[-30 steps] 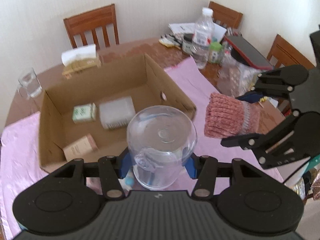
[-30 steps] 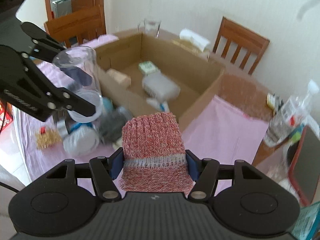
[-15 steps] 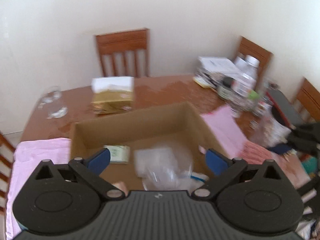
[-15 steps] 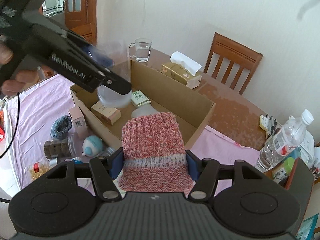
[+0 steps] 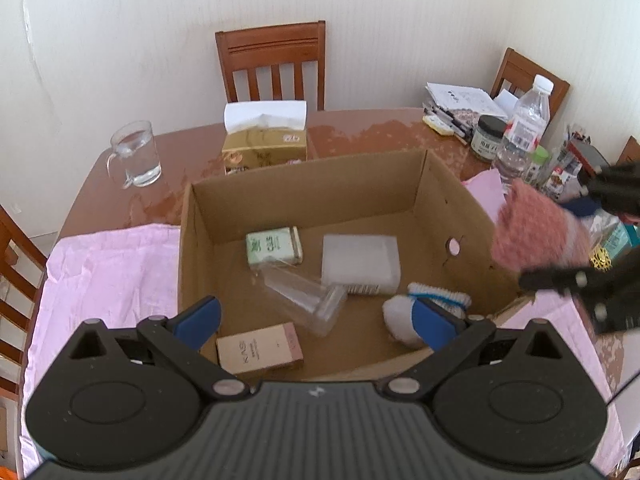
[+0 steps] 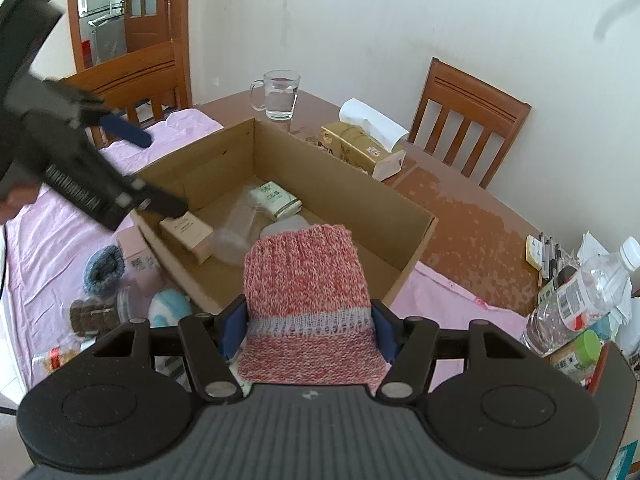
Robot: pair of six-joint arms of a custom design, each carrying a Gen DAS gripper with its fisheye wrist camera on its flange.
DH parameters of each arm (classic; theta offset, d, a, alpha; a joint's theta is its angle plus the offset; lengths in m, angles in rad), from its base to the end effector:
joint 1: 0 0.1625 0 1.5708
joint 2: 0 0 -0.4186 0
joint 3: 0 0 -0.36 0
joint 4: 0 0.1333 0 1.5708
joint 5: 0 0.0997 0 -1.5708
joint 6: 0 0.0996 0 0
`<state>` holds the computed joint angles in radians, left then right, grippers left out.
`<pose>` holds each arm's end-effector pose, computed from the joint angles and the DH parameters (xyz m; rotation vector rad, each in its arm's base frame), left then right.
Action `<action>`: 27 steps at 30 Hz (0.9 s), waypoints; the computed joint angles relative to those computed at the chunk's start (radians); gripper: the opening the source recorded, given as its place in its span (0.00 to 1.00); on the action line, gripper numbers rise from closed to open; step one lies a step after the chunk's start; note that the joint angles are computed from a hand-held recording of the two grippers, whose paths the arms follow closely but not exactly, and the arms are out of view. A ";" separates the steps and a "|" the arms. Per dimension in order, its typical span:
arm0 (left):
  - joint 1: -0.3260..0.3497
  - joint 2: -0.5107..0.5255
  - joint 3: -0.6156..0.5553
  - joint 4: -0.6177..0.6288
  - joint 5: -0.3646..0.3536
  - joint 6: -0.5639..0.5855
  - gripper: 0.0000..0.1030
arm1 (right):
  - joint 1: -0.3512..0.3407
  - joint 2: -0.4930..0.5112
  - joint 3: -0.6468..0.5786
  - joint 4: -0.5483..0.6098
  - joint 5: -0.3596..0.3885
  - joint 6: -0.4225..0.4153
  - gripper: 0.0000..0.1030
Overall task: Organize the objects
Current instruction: 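Lower the pink sock into the box and open the right tool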
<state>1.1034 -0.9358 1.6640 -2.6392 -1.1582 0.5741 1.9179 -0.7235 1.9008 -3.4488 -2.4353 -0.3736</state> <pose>-0.1343 -0.6507 0.2072 1.2506 2.3741 -0.4300 0.2479 -0.5161 0.1220 0.4209 -2.1497 0.7760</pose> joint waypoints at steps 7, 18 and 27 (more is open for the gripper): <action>0.016 -0.022 0.018 0.001 -0.014 0.033 0.98 | -0.025 0.026 -0.084 0.034 0.001 -0.029 0.66; 0.025 -0.046 0.048 -0.011 -0.001 0.085 0.99 | -0.075 0.090 -0.248 0.068 -0.009 -0.103 0.66; 0.038 -0.049 0.044 -0.002 0.015 0.053 0.99 | -0.093 0.156 -0.346 0.007 -0.082 -0.165 0.98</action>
<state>1.1410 -0.9850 1.7079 -2.6410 -1.1431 0.6275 1.8247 -0.5671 1.5546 -3.4417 -2.5174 -0.5391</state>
